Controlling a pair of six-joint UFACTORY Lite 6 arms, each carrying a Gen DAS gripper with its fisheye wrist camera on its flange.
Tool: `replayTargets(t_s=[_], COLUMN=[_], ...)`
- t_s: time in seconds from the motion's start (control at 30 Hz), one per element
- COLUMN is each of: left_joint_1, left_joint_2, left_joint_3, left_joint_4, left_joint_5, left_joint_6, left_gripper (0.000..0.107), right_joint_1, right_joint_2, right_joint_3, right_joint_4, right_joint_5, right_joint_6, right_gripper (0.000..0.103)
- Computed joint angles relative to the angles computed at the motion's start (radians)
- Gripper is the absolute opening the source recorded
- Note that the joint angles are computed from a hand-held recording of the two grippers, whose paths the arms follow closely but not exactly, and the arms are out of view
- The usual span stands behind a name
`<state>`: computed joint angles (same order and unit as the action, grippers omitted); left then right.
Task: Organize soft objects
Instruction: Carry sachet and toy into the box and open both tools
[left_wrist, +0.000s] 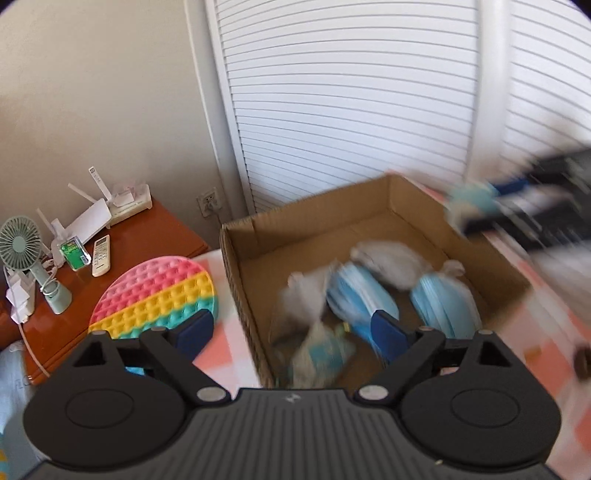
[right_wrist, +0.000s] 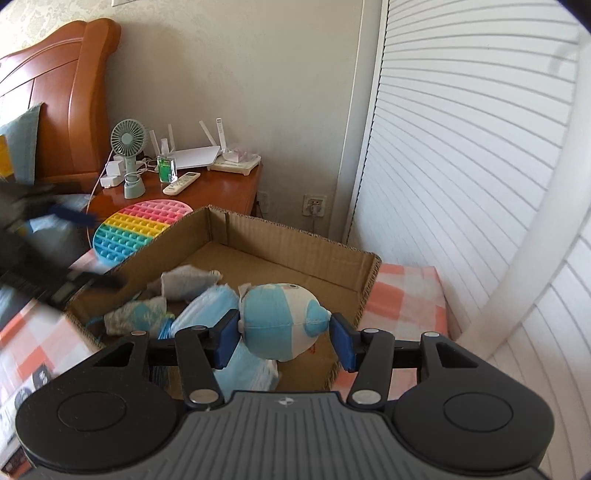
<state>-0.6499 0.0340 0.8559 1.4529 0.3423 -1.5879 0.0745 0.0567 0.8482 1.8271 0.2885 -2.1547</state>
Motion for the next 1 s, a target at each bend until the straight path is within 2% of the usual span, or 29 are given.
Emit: replayTargets(t_s=[0.2,0.33,0.4,0.43,0.53,0.8,1.0], left_joint_1=[-0.075,-0.144,-0.181,-0.195,-0.258,-0.479,-0.672], left_joint_2=[-0.233,-0.341,-0.385,-0.400,-0.438,-0.518,-0.495], left_joint_3=[-0.223,-0.318,-0.350,-0.360,-0.386,-0.421,-0.415], left_joint_4=[-0.035,-0.055,-0.080,-0.098,-0.130,-0.228,-0.247], left_joint_5=[0.024,0.074,0.096,0.103,0.147,0.303,0.441], left_joint_6=[0.006,-0.017,-0.017,-0.004,-0.003,-0.060,-0.189], left_gripper=[0.093,0.093,0.093,0.093,0.093,0.093,0.095], right_joint_1=[0.061,0.085,0.091,0.087,0.073,0.039,0.007], right_joint_2=[0.221,0.315,0.304,0.287,0.211,-0.108,-0.394], right_joint_3=[0.259,0.377,0.364,0.344,0.268,-0.003,-0.251], right_joint_4=[-0.225,-0.355,-0.275,-0.258,-0.196,-0.285,-0.431], right_joint_5=[-0.055,-0.069,-0.085,-0.077,-0.053,-0.051,-0.049], right_joint_6=[0.272,0.424,0.351,0.337,0.281,0.335,0.483], right_gripper=[0.059,0.090,0.099,0.103,0.103,0.103,0.103])
